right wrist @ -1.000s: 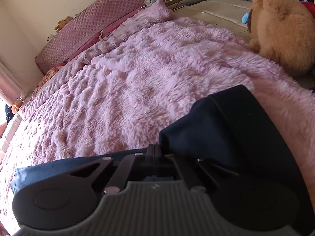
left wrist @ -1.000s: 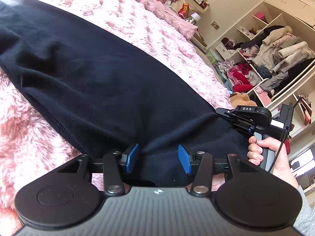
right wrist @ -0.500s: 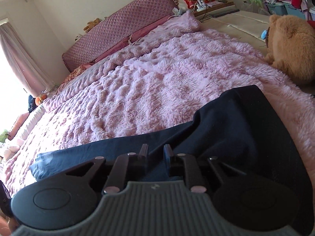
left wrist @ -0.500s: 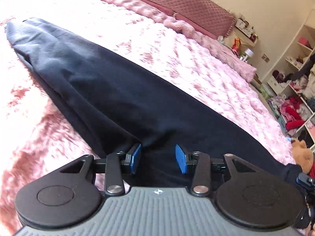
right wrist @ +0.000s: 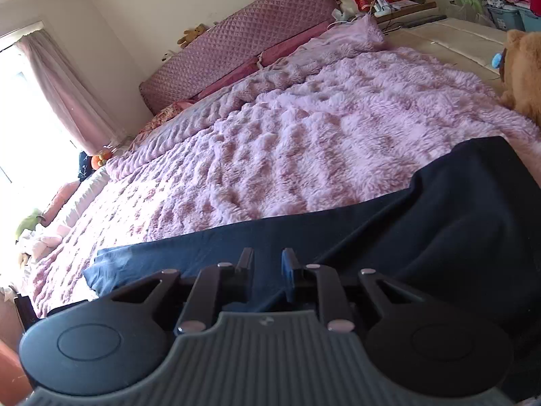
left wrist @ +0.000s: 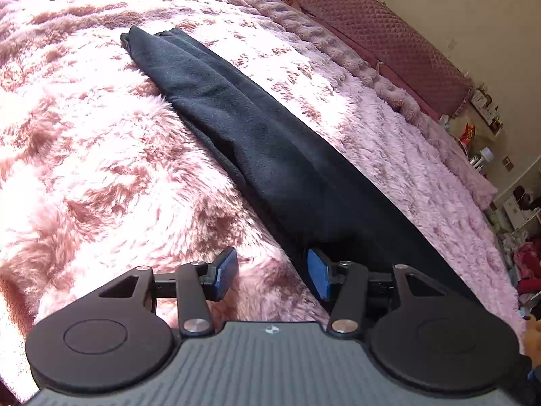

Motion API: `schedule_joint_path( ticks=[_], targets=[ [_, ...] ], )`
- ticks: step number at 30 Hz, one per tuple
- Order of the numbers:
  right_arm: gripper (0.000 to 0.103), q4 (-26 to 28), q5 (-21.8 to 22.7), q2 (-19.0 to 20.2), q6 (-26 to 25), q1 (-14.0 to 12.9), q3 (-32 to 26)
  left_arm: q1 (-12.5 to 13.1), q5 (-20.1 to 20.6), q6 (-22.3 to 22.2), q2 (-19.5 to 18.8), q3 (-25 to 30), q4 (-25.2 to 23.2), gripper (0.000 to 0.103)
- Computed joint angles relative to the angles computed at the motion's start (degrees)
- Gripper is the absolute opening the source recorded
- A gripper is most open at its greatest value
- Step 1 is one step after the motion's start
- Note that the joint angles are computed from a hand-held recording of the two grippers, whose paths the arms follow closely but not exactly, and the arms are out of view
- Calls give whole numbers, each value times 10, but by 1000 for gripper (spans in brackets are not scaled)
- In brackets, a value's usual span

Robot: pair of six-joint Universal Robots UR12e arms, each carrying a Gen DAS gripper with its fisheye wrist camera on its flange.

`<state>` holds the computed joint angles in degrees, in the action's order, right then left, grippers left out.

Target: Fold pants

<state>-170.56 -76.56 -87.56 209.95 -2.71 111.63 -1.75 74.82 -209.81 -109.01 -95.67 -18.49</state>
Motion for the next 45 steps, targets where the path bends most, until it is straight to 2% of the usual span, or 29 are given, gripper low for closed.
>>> schedule_joint_path(
  ticks=[4,7,10,12,16,17,19,20,24,28,30,32,34,37,45],
  targets=[
    [17,17,13,11,-15,13,-18,52,-87,-95,-17,-1,55,58],
    [18,25,24,20,-21,22,-28,76,-94,-153,-41,19,67,56],
    [21,34,29,30,-27,30,-33,104,-146,-224,-72,38,109,52],
    [21,51,26,34,-26,34,-38,113,-139,-251,-87,50,133,46],
    [21,65,17,42,-21,45,-41,128,-135,-316,-115,73,177,45],
    [21,68,17,43,-19,46,-42,130,-138,-319,-121,81,176,45],
    [21,74,13,46,-17,51,-43,127,-115,-295,-128,100,152,39],
    [21,74,6,47,-15,54,-45,127,-115,-290,-134,106,155,34],
    [21,29,-3,48,-1,62,-39,134,-145,-313,-162,135,177,33],
    [21,17,-16,47,2,68,-46,124,-122,-267,-174,169,134,33],
    [21,18,-22,48,2,69,-51,118,-99,-255,-172,180,101,10],
    [21,21,-23,49,9,68,-53,115,-93,-247,-168,181,94,9],
    [21,22,-2,49,40,61,-50,112,-81,-228,-164,183,100,8],
    [21,12,11,46,101,51,-41,111,-100,-230,-158,184,130,8],
    [21,-30,-14,26,129,41,-23,85,-120,-150,-123,202,136,8]
  ],
)
